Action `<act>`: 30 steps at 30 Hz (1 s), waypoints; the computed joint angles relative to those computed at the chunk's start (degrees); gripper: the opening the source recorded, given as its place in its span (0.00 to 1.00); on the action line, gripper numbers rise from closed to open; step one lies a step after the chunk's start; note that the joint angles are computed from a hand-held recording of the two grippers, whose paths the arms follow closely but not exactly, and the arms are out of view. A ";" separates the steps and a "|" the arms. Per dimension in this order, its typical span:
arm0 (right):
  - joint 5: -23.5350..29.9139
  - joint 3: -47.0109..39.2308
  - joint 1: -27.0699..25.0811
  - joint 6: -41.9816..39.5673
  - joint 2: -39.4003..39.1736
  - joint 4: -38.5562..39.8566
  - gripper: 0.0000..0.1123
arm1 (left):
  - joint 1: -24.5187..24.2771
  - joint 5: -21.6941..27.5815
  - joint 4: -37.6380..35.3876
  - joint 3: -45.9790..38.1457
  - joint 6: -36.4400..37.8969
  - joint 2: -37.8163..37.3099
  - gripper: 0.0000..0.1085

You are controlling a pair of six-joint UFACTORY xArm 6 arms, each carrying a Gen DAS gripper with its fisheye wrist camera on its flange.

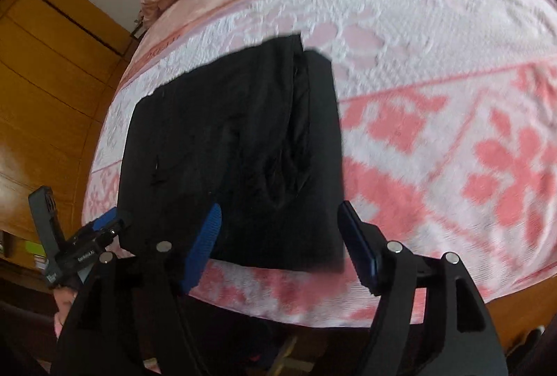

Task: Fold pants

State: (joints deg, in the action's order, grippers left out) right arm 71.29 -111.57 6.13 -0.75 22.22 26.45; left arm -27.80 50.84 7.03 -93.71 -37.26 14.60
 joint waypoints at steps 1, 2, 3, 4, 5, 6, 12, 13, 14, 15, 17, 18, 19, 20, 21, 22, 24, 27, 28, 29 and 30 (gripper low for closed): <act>0.11 -0.64 0.21 0.55 0.89 0.90 0.62 | -0.08 0.03 0.28 -0.04 -0.28 0.00 0.88; 0.44 -1.50 0.45 1.08 1.69 0.92 0.60 | -0.10 -0.09 0.39 0.08 -0.38 -0.09 0.88; 0.82 -2.56 0.85 1.86 2.55 0.16 0.54 | -0.18 0.04 0.43 -0.10 -0.54 -0.02 0.88; 1.14 -3.34 1.17 1.87 3.38 0.40 0.39 | -0.12 0.13 0.33 -0.26 -0.54 0.08 0.88; 1.27 -3.71 1.35 2.10 3.75 0.51 0.37 | -0.11 0.06 0.19 -0.30 -0.51 0.11 0.88; 0.64 -3.38 1.51 2.10 3.47 0.21 0.36 | -0.13 0.17 0.34 -0.31 -0.60 0.07 0.88; -2.44 0.45 0.45 -1.01 -1.00 3.70 0.30 | 0.14 -0.36 -1.10 -0.55 0.01 0.12 0.88; -2.64 0.53 0.24 -1.26 -1.40 4.22 0.29 | 0.14 -0.52 -1.14 -0.58 0.04 0.13 0.88; -2.54 0.39 0.21 -1.48 -1.49 4.06 0.28 | 0.11 -0.64 -1.18 -0.66 0.16 0.20 0.88; -2.32 0.36 0.28 -1.60 -1.43 3.48 0.28 | 0.04 -0.59 -1.03 -0.87 0.34 0.41 0.88; -0.84 -0.39 0.54 -0.36 -0.11 1.20 0.28 | -0.09 0.02 -0.36 -1.41 0.32 0.98 0.88; -0.29 -0.39 0.56 0.32 0.50 0.71 0.28 | -0.17 0.37 0.13 -1.79 0.30 1.38 0.88; -0.76 0.82 0.63 0.40 0.65 0.32 0.28 | -0.21 0.29 0.41 -1.83 0.37 1.55 0.88; -1.43 2.35 0.62 0.35 0.07 0.44 0.28 | -0.23 0.08 0.57 -1.71 0.44 1.54 0.88; -1.91 3.65 0.59 0.24 -0.58 0.72 0.28 | -0.25 0.12 0.75 -1.68 0.46 1.51 0.88; -2.27 4.22 0.63 -0.02 -0.92 0.81 0.28 | -0.25 0.44 0.75 -1.74 0.63 1.46 0.88; -1.88 3.74 0.63 -0.55 -1.12 0.64 0.29 | -0.09 0.67 0.08 -1.63 1.06 1.11 0.88; -1.26 2.99 0.67 -0.82 -1.72 0.05 0.34 | 0.12 -0.30 -0.88 -0.65 1.07 -0.09 0.88; -0.85 2.72 0.79 -0.50 -2.03 -0.44 0.35 | 0.14 -0.64 -1.08 -0.31 1.14 -0.51 0.88; -0.91 3.01 0.90 -0.64 -2.58 -0.57 0.38 | 0.10 -0.76 -1.07 -0.18 1.20 -0.73 0.88; -0.94 3.91 0.77 -1.05 -3.45 -0.49 0.39 | -0.06 -0.72 -0.72 -0.08 1.19 -1.02 0.88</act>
State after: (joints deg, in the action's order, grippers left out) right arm 70.35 -107.65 6.91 -1.80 18.77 25.97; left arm -27.86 50.13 6.31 -93.79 -36.07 13.58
